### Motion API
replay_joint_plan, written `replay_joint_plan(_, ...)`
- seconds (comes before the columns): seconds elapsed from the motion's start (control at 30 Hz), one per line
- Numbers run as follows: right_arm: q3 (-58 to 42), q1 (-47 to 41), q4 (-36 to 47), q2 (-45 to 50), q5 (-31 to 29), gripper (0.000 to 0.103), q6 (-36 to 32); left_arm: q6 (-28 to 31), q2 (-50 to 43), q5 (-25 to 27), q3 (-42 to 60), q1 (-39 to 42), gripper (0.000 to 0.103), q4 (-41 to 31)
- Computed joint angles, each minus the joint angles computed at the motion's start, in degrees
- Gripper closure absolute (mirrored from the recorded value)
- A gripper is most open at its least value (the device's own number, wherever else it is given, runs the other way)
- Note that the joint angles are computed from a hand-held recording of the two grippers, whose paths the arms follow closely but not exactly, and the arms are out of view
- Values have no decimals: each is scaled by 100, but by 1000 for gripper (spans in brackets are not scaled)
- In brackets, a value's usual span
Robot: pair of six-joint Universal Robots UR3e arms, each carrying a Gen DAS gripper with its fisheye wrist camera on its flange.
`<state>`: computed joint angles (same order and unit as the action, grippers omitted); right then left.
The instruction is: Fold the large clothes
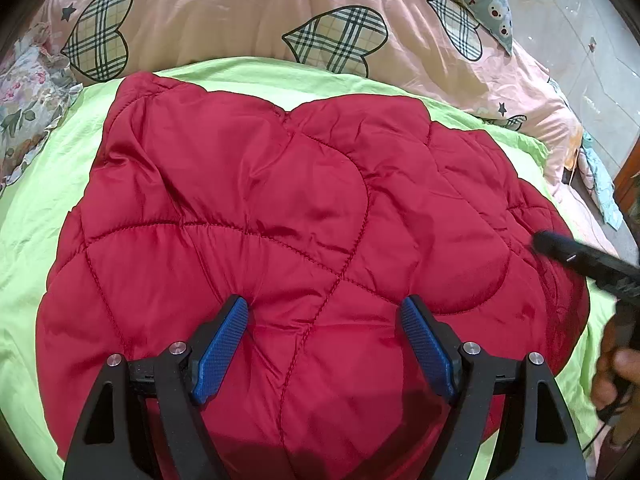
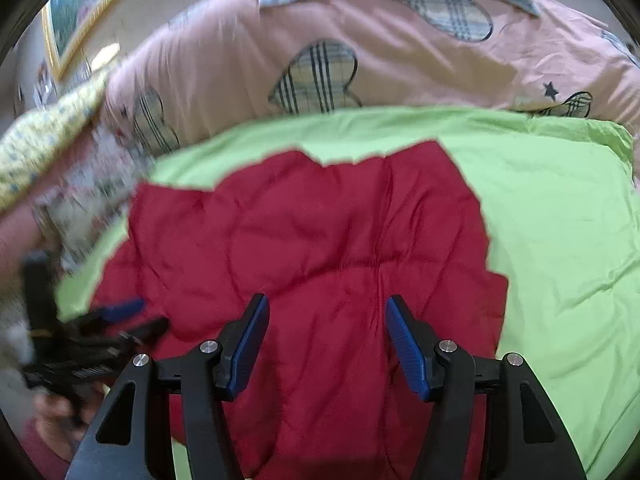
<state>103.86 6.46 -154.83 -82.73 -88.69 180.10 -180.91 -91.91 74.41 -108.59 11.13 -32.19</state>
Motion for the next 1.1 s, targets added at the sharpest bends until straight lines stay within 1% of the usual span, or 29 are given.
replay_joint_plan(0.07, -54, 47, -39, 250, -180, 41, 13, -20, 0, 5, 29, -11, 23, -28)
replay_joint_plan(0.2, -136, -83, -146, 536, -124, 42, 27, -100, 167, 90, 131, 3, 24, -206)
replay_joint_plan(0.27, -134, -103, -163, 539, -132, 42, 48, -240, 279, 243, 155, 18, 24, -226)
replay_joint_plan(0.33, -104, -78, -203, 533, -193, 42, 75, -305, 371, 286, 123, 87, 24, -202)
replay_joint_plan(0.4, -110, -70, -264, 582, -230, 41, 103, -354, 323, 433, 187, 81, 24, -262)
replay_joint_plan(0.5, -215, -2, -245, 684, -297, 41, 210, -451, -91, 779, 506, -64, 24, -429)
replay_joint_plan(0.6, -521, 116, 140, 704, -490, 44, 390, -480, -474, 1110, 883, -297, 23, -512)
replay_joint_plan(0.67, -661, 208, 246, 663, -627, 44, 437, -485, -720, 1283, 1145, -413, 23, -566)
replay_joint_plan(0.83, -1082, 256, 419, 885, -589, 43, 428, -530, -1013, 1364, 1461, -473, 22, -654)
replay_joint_plan(0.87, -1243, 270, 483, 1039, -639, 41, 417, -530, -1073, 1389, 1521, -492, 22, -669)
replay_joint_plan(0.97, -1449, 218, 506, 1331, -654, 41, 408, -507, -1171, 1401, 1609, -497, 22, -682)
replay_joint_plan(1.1, -1518, 147, 482, 1469, -628, 41, 456, -504, -1284, 1477, 1712, -539, 22, -691)
